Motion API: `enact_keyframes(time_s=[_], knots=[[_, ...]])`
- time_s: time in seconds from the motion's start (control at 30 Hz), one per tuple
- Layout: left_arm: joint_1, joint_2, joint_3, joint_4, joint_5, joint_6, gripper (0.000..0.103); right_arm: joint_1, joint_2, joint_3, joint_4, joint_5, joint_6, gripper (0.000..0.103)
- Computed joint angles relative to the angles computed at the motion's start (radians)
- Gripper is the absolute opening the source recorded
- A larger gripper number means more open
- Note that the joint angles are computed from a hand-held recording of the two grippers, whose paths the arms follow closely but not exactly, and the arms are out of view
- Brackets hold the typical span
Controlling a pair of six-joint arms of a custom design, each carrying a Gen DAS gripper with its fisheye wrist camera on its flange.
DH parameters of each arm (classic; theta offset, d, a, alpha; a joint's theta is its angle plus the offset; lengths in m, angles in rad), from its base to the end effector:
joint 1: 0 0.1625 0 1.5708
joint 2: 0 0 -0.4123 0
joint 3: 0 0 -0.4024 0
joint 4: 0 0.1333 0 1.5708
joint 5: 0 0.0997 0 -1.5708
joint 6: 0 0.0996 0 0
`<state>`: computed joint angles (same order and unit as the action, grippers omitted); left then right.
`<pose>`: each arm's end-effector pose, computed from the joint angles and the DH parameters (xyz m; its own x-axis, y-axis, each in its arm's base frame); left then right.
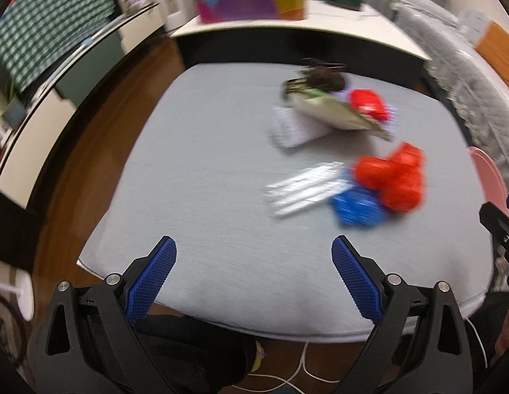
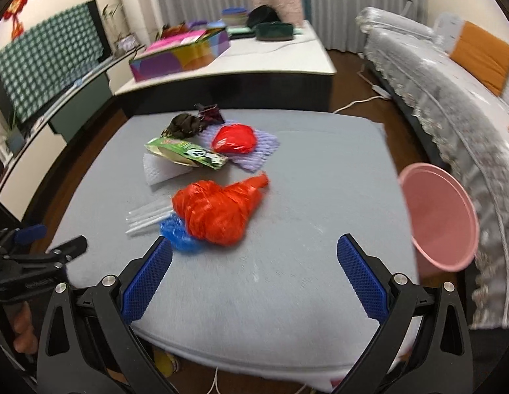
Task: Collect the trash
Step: 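Grasp the red plastic bag with the right gripper while the left gripper grasps the blue bag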
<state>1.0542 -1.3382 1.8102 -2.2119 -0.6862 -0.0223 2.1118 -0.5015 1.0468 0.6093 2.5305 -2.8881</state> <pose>-0.0948 -0.5929 0.3353 -0.6259 0.1806 -0.7587 0.4730 0.8613 -0.1853 0.3726 -0.5198 0.0594 -0.7593 0.1853 0.6238 -0.2899 0.7619 -0.5792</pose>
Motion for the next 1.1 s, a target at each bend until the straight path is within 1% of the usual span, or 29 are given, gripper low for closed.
enact_keyframes(time_s=[0.07, 0.17, 0.23, 0.27, 0.33, 0.37, 0.4, 0.43, 0.5, 0.6, 0.67, 0.73, 0.8, 0.9, 1.0, 1.1], knots=[[0.025, 0.024, -0.030, 0.010, 0.013, -0.015, 0.093, -0.023, 0.056, -0.080, 0.043, -0.026, -0.026, 0.098], [0.057, 0.059, -0.081, 0.057, 0.009, -0.059, 0.092, -0.051, 0.119, -0.164, 0.085, -0.052, -0.050, 0.098], [0.069, 0.071, -0.100, 0.091, -0.007, -0.079, 0.092, -0.064, 0.145, -0.194, 0.096, -0.060, -0.068, 0.098], [0.072, 0.077, -0.106, 0.100, -0.013, -0.080, 0.092, -0.069, 0.157, -0.206, 0.101, -0.066, -0.076, 0.095], [0.075, 0.091, -0.111, 0.112, -0.016, -0.080, 0.093, -0.081, 0.197, -0.259, 0.138, -0.083, -0.089, 0.087], [0.077, 0.097, -0.113, 0.115, -0.018, -0.081, 0.093, -0.088, 0.210, -0.276, 0.156, -0.099, -0.092, 0.078], [0.079, 0.102, -0.119, 0.125, -0.028, -0.085, 0.093, -0.095, 0.216, -0.282, 0.161, -0.114, -0.095, 0.065], [0.079, 0.102, -0.120, 0.133, -0.036, -0.089, 0.093, -0.104, 0.214, -0.278, 0.166, -0.144, -0.094, 0.056], [0.077, 0.110, -0.126, 0.142, -0.054, -0.092, 0.093, -0.107, 0.196, -0.247, 0.132, -0.153, -0.102, 0.047], [0.070, 0.118, -0.123, 0.130, -0.061, -0.079, 0.092, -0.102, 0.169, -0.204, 0.108, -0.149, -0.118, 0.041], [0.068, 0.123, -0.126, 0.132, -0.071, -0.078, 0.093, -0.104, 0.143, -0.166, 0.082, -0.145, -0.113, 0.040], [0.064, 0.128, -0.127, 0.136, -0.082, -0.082, 0.092, -0.105, 0.106, -0.118, 0.059, -0.134, -0.085, 0.039], [0.059, 0.133, -0.125, 0.132, -0.087, -0.081, 0.092, -0.108, 0.077, -0.087, 0.037, -0.124, -0.075, 0.039], [0.048, 0.143, -0.121, 0.124, -0.092, -0.072, 0.092, -0.105, 0.026, -0.029, -0.008, -0.086, -0.073, 0.039], [0.035, 0.159, -0.117, 0.129, -0.091, -0.071, 0.092, -0.107, -0.009, 0.010, -0.018, -0.057, -0.049, 0.039], [0.019, 0.176, -0.115, 0.132, -0.083, -0.063, 0.090, -0.119, -0.051, 0.065, -0.020, -0.038, -0.004, 0.039]])
